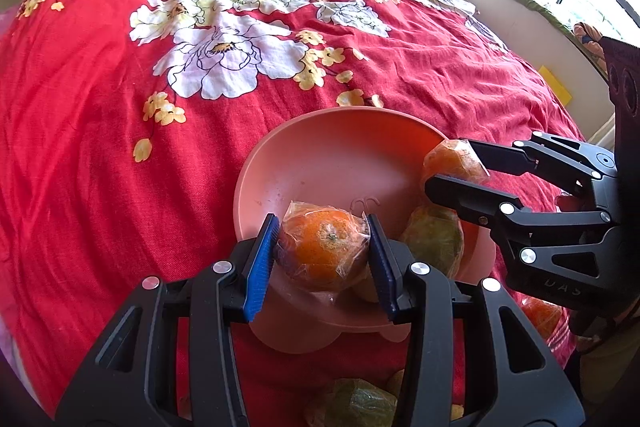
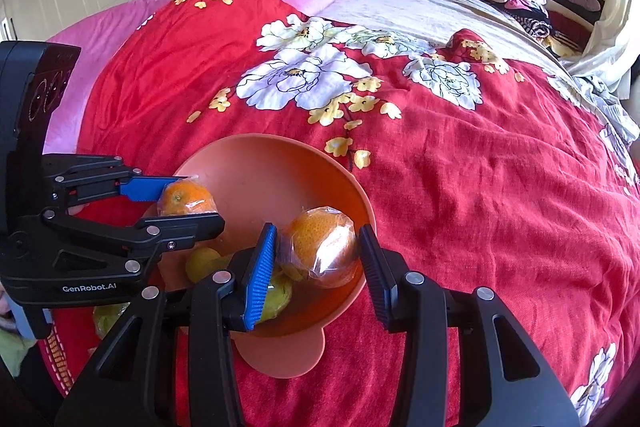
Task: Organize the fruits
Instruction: 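Carry both wrapped oranges over the pink bowl, then open the right gripper to drop its wrapped orange into the pink bowl, then open the left gripper to drop its wrapped orange into the bowl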
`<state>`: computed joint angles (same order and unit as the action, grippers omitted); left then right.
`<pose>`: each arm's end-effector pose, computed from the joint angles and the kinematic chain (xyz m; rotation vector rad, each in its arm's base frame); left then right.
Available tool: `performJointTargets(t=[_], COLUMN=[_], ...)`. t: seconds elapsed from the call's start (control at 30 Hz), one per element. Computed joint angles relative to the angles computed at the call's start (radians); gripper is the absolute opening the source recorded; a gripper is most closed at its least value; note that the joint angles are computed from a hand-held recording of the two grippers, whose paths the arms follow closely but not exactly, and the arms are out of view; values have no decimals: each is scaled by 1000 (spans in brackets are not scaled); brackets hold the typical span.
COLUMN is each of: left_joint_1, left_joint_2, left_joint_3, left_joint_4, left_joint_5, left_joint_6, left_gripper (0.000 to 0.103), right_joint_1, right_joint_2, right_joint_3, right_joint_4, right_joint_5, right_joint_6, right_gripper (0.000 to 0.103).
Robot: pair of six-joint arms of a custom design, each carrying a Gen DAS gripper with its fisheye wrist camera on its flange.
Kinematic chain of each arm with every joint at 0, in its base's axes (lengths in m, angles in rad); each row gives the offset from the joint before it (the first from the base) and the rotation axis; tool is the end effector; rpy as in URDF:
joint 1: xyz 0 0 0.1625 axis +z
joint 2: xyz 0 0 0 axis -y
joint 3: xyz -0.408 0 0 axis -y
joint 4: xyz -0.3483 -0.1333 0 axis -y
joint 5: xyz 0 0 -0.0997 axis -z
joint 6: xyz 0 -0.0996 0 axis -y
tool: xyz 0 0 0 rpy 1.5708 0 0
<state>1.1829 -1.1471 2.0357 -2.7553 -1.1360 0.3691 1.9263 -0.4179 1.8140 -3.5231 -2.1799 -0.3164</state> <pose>-0.0303 -0.5375 0.2067 0.9092 2.5253 -0.4054 0.2669 -0.4996 -0.0317 0.6015 -2.3910 0.7161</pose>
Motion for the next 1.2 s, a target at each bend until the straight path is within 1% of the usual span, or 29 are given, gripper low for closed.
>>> performJointTargets(t=[0.07, 0.17, 0.27, 0.43, 0.6, 0.73, 0.77, 0.87, 0.9, 0.97, 1.17, 1.2], left_joint_1=[0, 1, 2, 2, 3, 1, 0, -3, -5, -10, -30, -33], left_joint_2=[0, 0, 0, 1, 1, -2, -3, -11, -15, -24, -52, -55], left_joint_3=[0, -1, -1, -3, -3, -1, 0, 3, 5, 11, 26, 29], left_joint_4=[0, 1, 2, 3, 4, 6, 7, 3, 4, -2, -8, -11], left_joint_5=[-1, 1, 1, 1, 3, 3, 3, -2, -3, -7, -11, -9], left_joint_6=[-1, -2, -2, 0, -5, -11, -13, -17, -16, -15, -18, -19], left_gripper=[36, 36, 36, 36, 36, 36, 37, 39, 42, 43, 54, 57], right_joint_1=[-1, 7, 6, 19, 37, 43, 45, 52, 55, 60, 80, 84], right_joint_2=[1, 9, 0, -3, 3, -1, 0, -2, -1, -3, -3, -3], right_joint_3=[0, -3, 6, 17, 17, 24, 25, 27, 28, 32, 40, 41], right_joint_4=[-6, -31, -46, -90, -130, -147, -154, -166, -173, -184, -222, -224], right_joint_5=[0, -29, -28, -53, -96, -110, -117, -133, -137, -143, -172, -179], right_joint_6=[-4, -19, -17, -29, -43, -39, -41, -42, -43, -45, -51, -49], right_gripper=[41, 50, 51, 58, 71, 75, 75, 81, 81, 83, 88, 90])
